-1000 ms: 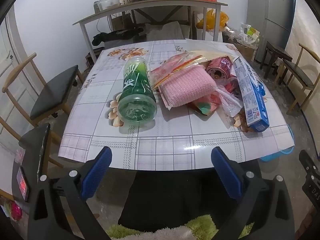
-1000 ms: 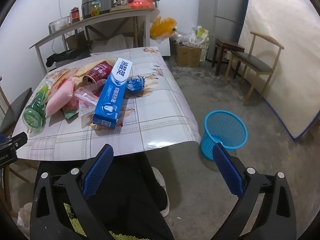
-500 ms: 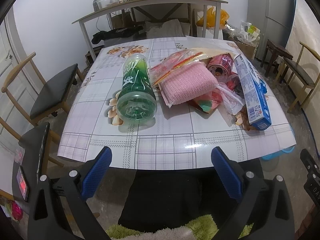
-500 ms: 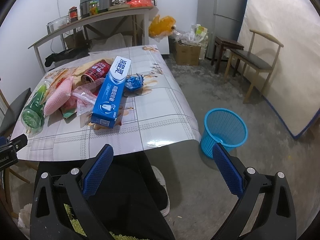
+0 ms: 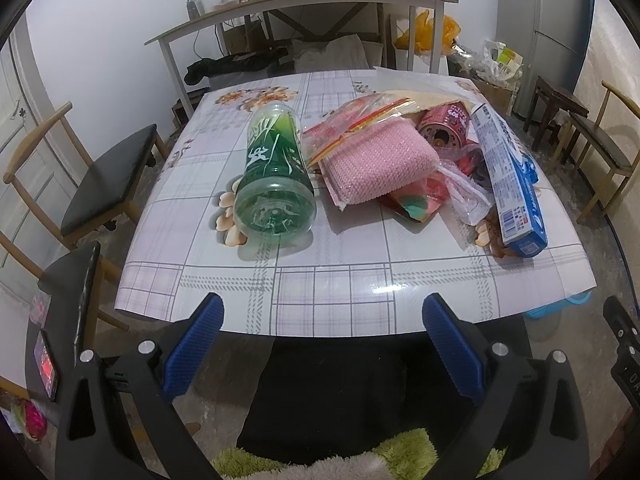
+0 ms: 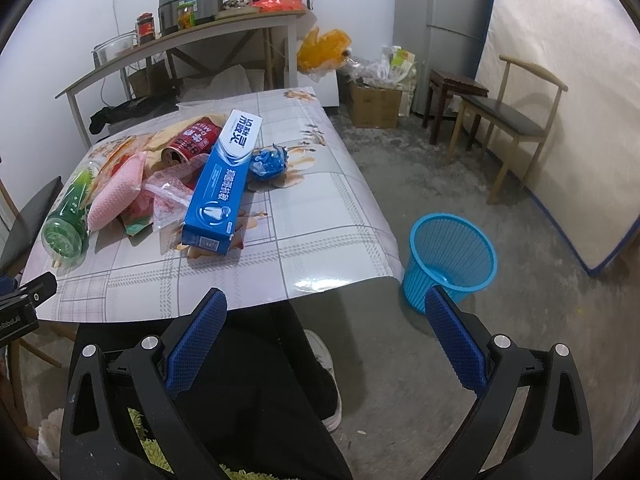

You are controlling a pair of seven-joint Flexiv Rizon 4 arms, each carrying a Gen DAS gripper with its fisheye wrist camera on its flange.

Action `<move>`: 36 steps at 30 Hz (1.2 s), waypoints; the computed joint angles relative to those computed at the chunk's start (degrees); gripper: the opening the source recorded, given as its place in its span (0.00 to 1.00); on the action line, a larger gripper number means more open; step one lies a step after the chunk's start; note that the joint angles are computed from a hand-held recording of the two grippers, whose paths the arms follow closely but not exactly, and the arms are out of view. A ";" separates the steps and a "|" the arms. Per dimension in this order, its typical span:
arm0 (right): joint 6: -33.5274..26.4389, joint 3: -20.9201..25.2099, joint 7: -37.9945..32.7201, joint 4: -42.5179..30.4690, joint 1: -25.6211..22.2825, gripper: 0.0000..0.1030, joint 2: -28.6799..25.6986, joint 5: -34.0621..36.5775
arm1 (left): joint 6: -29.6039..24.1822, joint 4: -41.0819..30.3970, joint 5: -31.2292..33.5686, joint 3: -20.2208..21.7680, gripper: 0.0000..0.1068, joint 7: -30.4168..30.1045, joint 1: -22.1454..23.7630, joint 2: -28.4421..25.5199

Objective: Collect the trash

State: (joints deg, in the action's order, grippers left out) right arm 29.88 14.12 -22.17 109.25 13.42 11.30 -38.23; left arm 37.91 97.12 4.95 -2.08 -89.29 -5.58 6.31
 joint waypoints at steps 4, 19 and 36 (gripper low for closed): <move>0.04 0.03 0.10 0.05 -0.01 0.93 -0.01 -0.02 | -0.10 -0.03 0.10 -0.05 0.91 -0.10 0.03 0.02; -0.11 0.06 0.11 -0.10 0.05 0.93 0.03 0.16 | -0.26 -0.05 0.28 -0.05 0.91 -0.08 0.10 -0.01; -0.06 0.05 0.57 -0.11 0.12 0.93 -0.21 0.15 | -0.99 -0.09 0.66 -0.02 0.91 -0.08 0.22 -0.12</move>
State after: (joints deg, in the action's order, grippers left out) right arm 29.82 14.17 -21.60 109.14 13.55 11.08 -38.09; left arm 36.92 97.03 5.61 -2.09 -89.37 -5.36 6.19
